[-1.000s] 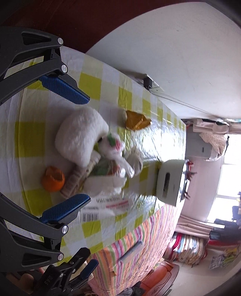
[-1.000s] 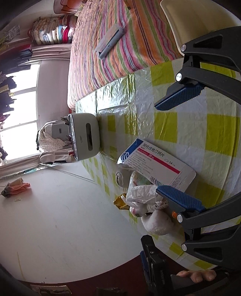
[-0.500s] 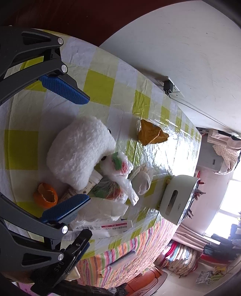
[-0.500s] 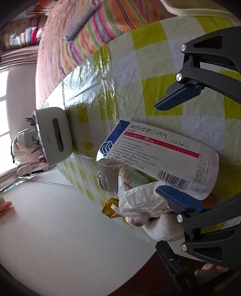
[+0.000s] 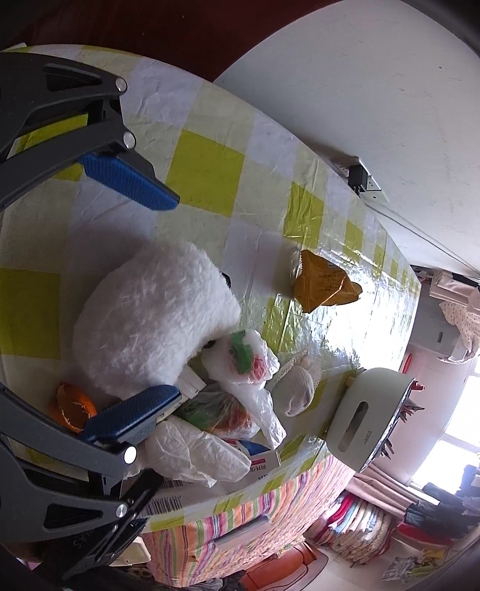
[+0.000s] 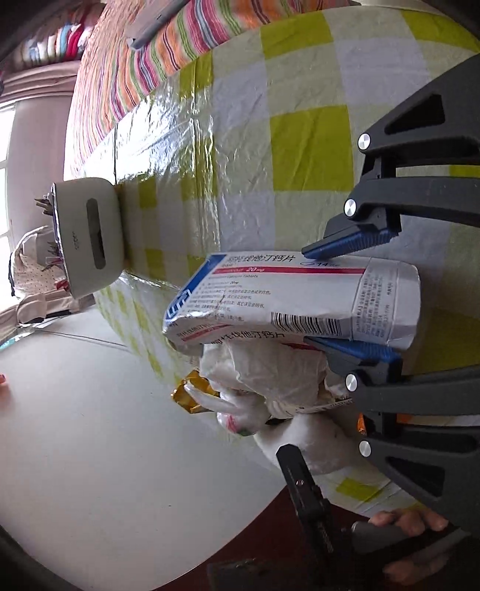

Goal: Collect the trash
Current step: 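Grasp the white medicine box with the right gripper while the left gripper grasps the white fluffy plush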

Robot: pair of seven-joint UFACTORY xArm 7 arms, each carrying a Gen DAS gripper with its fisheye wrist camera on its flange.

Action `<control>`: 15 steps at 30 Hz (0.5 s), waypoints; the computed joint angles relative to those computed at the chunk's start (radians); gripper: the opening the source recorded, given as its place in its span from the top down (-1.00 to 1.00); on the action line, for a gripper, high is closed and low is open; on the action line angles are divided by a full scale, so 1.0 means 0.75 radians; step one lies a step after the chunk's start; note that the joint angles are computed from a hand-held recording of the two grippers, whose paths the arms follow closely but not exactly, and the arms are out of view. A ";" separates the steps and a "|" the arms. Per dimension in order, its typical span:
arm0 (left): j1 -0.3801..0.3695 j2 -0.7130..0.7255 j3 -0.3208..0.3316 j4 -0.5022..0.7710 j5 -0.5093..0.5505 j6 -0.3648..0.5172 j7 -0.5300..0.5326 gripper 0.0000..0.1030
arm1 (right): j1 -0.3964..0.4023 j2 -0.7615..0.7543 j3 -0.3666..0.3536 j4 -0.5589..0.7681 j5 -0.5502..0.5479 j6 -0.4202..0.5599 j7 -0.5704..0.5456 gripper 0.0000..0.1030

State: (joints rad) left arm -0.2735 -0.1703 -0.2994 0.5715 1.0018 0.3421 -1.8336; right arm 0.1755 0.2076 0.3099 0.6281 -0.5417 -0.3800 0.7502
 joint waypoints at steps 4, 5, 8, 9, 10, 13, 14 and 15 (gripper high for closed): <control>0.039 0.023 0.014 -0.022 0.056 -0.128 -0.050 -0.21 | -0.002 -0.035 -0.021 -0.040 0.003 -0.060 0.022 0.32; 0.040 0.021 0.009 -0.021 0.065 -0.119 -0.059 -0.16 | 0.014 -0.042 -0.035 -0.046 0.021 -0.071 0.012 0.33; 0.031 0.000 -0.010 -0.020 0.085 -0.074 -0.087 0.03 | 0.024 -0.072 -0.067 -0.074 0.019 -0.117 0.024 0.33; 0.018 -0.009 -0.022 -0.014 0.075 -0.023 -0.082 0.04 | 0.034 -0.091 -0.079 -0.097 0.029 -0.133 0.020 0.33; 0.006 -0.013 -0.029 -0.007 0.066 0.016 -0.071 0.07 | 0.046 -0.109 -0.093 -0.115 0.043 -0.147 0.012 0.33; -0.026 -0.029 -0.050 0.007 0.080 0.112 -0.084 0.11 | 0.063 -0.134 -0.120 -0.134 0.040 -0.162 0.015 0.33; -0.033 -0.034 -0.049 0.006 0.088 0.119 -0.092 0.11 | 0.070 -0.144 -0.128 -0.142 0.045 -0.166 0.012 0.33; -0.041 -0.038 -0.048 0.009 0.086 0.130 -0.084 0.12 | 0.071 -0.147 -0.135 -0.137 0.032 -0.160 0.019 0.33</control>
State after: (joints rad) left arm -0.3045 -0.1985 -0.3353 0.5784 1.0666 0.4395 -1.8966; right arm 0.2289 0.0973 0.2089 0.5255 -0.5177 -0.5002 0.7644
